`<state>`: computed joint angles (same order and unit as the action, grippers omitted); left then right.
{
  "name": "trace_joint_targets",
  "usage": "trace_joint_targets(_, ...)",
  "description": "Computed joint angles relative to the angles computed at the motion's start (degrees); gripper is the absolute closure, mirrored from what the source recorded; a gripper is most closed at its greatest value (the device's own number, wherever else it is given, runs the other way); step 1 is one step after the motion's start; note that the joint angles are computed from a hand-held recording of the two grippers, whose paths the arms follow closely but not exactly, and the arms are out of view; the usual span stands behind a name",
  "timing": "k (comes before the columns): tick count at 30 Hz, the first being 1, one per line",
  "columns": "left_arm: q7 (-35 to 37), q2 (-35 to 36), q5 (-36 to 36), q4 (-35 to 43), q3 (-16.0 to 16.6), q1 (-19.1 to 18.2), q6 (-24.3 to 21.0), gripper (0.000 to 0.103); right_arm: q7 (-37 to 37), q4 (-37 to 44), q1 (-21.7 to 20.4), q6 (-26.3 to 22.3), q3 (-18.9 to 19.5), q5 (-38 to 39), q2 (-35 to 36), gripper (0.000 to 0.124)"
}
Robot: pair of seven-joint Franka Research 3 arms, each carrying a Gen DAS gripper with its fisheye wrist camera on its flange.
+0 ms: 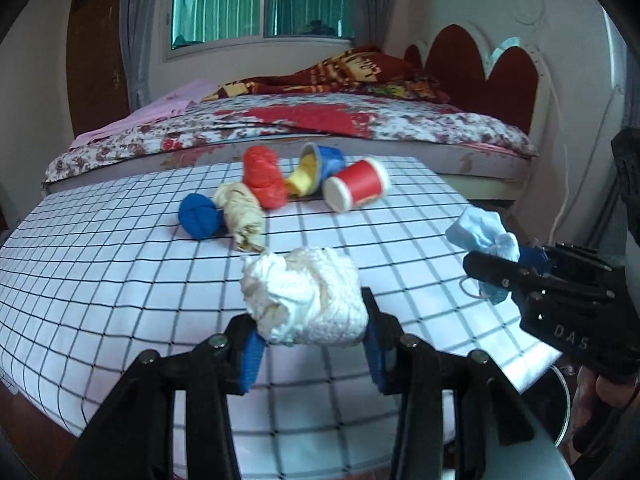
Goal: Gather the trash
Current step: 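Lift the white cloth and blue mask and carry them toward the bin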
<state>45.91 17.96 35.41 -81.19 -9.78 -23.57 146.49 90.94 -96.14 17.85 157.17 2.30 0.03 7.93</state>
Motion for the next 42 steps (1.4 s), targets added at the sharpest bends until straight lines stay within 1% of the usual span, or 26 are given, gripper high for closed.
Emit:
trace_joint_targets(4, -1.9, -1.9, 1.2, -1.9, -0.5, -1.1, 0.7, 0.059, 0.4, -7.4, -0.7, 3.4, 0.0, -0.5, -6.2, 0.096)
trace_joint_targets(5, -2.3, -2.3, 1.6, -2.1, -0.6, -1.3, 0.9, 0.059, 0.1, -8.8, -1.1, 4.1, 0.2, 0.2, -7.5, 0.096)
trace_joint_targets(11, -2.6, -3.5, 3.2, -3.2, -1.9, -2.5, 1.5, 0.059, 3.4, -16.6, -4.2, 7.1, 1.4, -2.1, -14.6, 0.096)
trace_joint_targets(18, -0.7, -1.3, 3.4, 0.1, -3.0, -5.3, 1.7, 0.059, 5.1, -23.5, -8.8, 8.6, 2.9, -2.5, -21.7, 0.095)
trace_joint_targets(22, 1.1, 0.0, 2.7, 1.8, -3.4, -7.0, 1.5, 0.059, 4.1, -28.1, -10.6, 9.5, 2.6, -0.7, -25.9, 0.095)
trace_joint_targets(27, 3.6, 2.7, 1.2, 5.2, -3.8, -9.5, 1.2, 0.059, 3.1, -32.7, -13.4, 10.1, 2.8, 0.8, -30.6, 0.095)
trace_joint_targets(33, 7.1, 6.1, -1.4, 9.5, -4.2, -12.4, 0.3, 0.059, 1.8, -37.1, -16.4, 8.8, 2.6, 2.3, -34.9, 0.095)
trace_joint_targets(42, 12.6, 11.5, -5.9, 14.6, -4.3, -16.3, -0.5, 0.059, -1.0, -43.9, -19.5, 7.7, 1.0, 4.0, -39.9, 0.095)
